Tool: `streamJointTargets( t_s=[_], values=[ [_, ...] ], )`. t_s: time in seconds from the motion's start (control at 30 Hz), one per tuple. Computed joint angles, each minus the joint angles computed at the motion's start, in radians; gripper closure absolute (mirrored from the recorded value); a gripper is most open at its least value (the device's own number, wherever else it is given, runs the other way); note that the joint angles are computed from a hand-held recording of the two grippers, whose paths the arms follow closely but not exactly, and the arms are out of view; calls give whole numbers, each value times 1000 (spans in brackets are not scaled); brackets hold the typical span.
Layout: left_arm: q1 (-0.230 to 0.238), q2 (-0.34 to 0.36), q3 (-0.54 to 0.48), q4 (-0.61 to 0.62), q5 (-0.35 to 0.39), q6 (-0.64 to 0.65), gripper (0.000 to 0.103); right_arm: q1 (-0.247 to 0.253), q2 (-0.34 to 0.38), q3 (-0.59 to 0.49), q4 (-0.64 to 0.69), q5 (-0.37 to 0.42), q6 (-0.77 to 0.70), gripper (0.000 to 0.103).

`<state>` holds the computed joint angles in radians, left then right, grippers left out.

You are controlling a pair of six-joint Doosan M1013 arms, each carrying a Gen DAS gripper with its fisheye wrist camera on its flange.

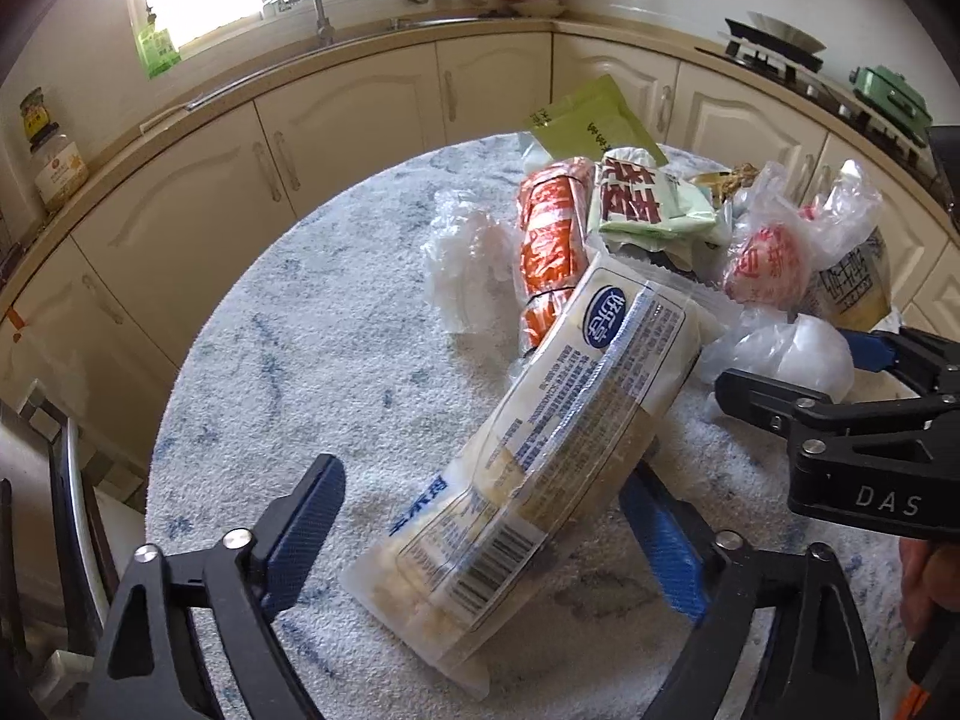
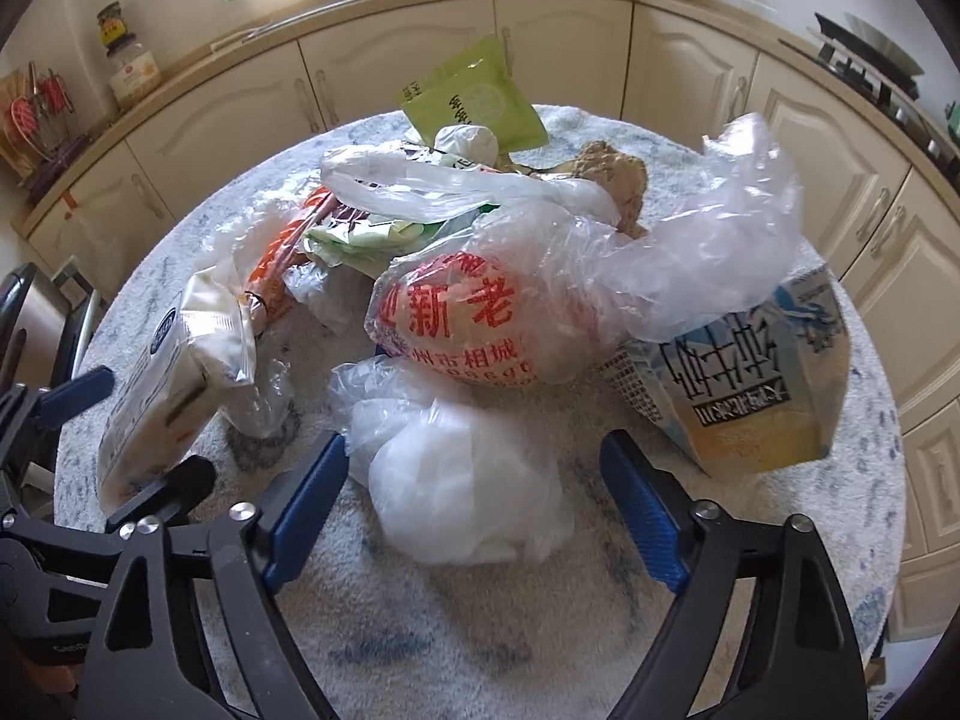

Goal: Collect trash
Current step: 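Grasp the white plastic bag with the right tool while the left tool grasps the bread bag, then carry both items to the blue bin and open the right tool over it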

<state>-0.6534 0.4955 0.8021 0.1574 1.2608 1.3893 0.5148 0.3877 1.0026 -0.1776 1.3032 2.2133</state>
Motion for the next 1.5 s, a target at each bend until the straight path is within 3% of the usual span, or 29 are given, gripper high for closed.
streamJointTargets(
  t_s=[0.03, 0.1, 0.13, 0.23, 0.73, 1.0, 1.17, 1.5],
  values=[
    [4, 13, -19, -25, 24, 10, 38, -1, 1, 0, 6, -3, -7, 27],
    [5, 23, -30, -26, 38, 12, 42, 2, 4, 0, 1, -12, -13, 35],
    [6, 20, -24, -30, 29, 12, 46, 0, -2, 7, 16, -29, -17, 45],
    [14, 4, -4, -57, 14, 4, 53, -1, -16, 27, 29, -52, -20, 54],
    [18, -115, 163, -127, -51, -97, 62, -1, -149, 198, 130, -151, 1, 57],
    [-23, -93, 130, -60, -9, -92, 56, 6, -179, 233, 138, -162, 7, 57],
    [-15, -94, 126, -113, -16, -70, 73, 12, -195, 248, 132, -177, 17, 57],
    [-13, -152, 185, -150, -73, -124, 76, 3, -242, 292, 123, -218, 57, 57]
  ],
)
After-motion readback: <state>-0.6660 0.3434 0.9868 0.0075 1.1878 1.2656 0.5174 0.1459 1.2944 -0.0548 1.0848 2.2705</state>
